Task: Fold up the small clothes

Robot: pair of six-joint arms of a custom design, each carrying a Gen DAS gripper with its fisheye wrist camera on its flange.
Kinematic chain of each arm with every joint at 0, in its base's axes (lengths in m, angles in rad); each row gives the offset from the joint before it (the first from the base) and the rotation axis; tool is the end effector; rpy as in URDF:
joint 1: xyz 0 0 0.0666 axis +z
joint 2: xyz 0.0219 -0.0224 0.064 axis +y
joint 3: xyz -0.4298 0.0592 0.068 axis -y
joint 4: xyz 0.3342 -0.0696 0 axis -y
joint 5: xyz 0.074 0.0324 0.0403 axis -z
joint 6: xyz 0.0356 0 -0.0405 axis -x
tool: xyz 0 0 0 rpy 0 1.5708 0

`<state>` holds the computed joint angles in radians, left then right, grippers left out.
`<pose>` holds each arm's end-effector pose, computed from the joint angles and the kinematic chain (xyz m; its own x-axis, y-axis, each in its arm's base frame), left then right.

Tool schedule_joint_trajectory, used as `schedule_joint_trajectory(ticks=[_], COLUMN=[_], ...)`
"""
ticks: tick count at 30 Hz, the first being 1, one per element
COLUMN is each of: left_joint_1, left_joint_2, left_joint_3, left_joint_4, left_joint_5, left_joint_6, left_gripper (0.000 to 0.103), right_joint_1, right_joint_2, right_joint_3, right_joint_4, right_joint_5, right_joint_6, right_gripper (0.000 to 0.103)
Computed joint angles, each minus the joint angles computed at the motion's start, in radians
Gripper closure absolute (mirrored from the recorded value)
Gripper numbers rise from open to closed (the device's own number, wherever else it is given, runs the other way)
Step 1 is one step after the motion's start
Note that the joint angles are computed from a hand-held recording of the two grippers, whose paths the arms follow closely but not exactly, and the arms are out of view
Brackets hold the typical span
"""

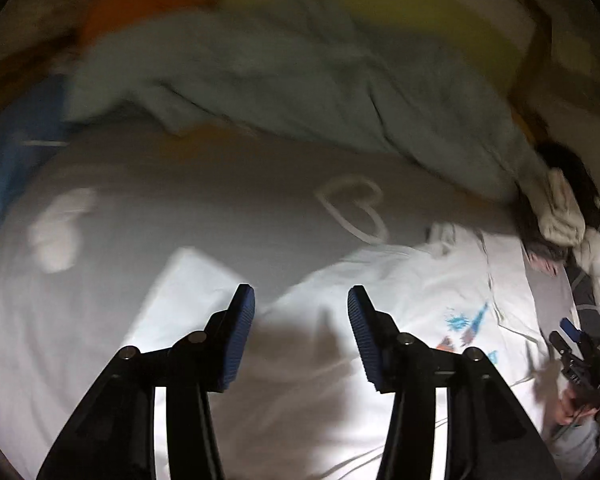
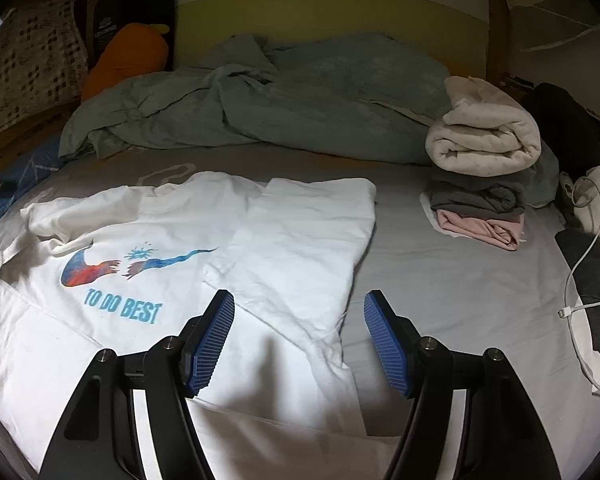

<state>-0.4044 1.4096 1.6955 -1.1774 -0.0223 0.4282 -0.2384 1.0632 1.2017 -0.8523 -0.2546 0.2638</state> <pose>0.3765 -0.1607 0.5746 -0.8087 -0.1054 -0.5787 0.0491 0.9683 -0.2451 0.2792 -0.0590 0.5142 -0.6255 -0.1077 -0.7727 -0.1238 0.9916 -0.0379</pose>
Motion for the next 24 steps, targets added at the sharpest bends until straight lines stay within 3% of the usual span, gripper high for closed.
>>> schedule_joint_trajectory(ticks=[4,8,10,12,13,14,16,21,24], left_joint_1=[0.038,0.034,0.040,0.048,0.045,0.040,0.036,0.011,-0.002], left_joint_2=[0.205,0.347,0.390,0.407,0.409,0.409,0.407,0.422,0.496], left_joint_3=[0.173,0.304,0.326,0.314,0.313,0.319,0.330,0.433,0.551], left_joint_4=[-0.087,-0.185,-0.201,-0.171,-0.161,-0.155,-0.139,-0.100,-0.162], left_joint_5=[0.247,0.244,0.341,0.490,0.511,0.488,0.446,0.165,0.075], left_joint_6=[0.000,0.038,0.025,-0.010,-0.030,-0.038,-0.037,-0.060,-0.096], left_gripper=[0.056,0.057,0.058,0.070,0.083,0.099,0.099,0.099,0.099], right_joint_1=[-0.016,-0.047,-0.071,-0.086,-0.093,-0.094,-0.103,-0.106,-0.099], right_joint_2=[0.008,0.023,0.034,0.044,0.050,0.054,0.062,0.070,0.069], right_joint_3=[0.006,0.018,0.031,0.041,0.046,0.048,0.051,0.053,0.049], right_joint_4=[0.004,0.003,-0.008,-0.018,-0.022,-0.024,-0.026,-0.031,-0.029], right_joint_5=[0.000,-0.005,-0.022,-0.039,-0.043,-0.041,-0.042,-0.037,-0.032], right_joint_6=[0.000,-0.008,-0.014,-0.014,-0.012,-0.014,-0.020,-0.029,-0.029], right_gripper=[0.034,0.034,0.034,0.034,0.034,0.034,0.034,0.034,0.034])
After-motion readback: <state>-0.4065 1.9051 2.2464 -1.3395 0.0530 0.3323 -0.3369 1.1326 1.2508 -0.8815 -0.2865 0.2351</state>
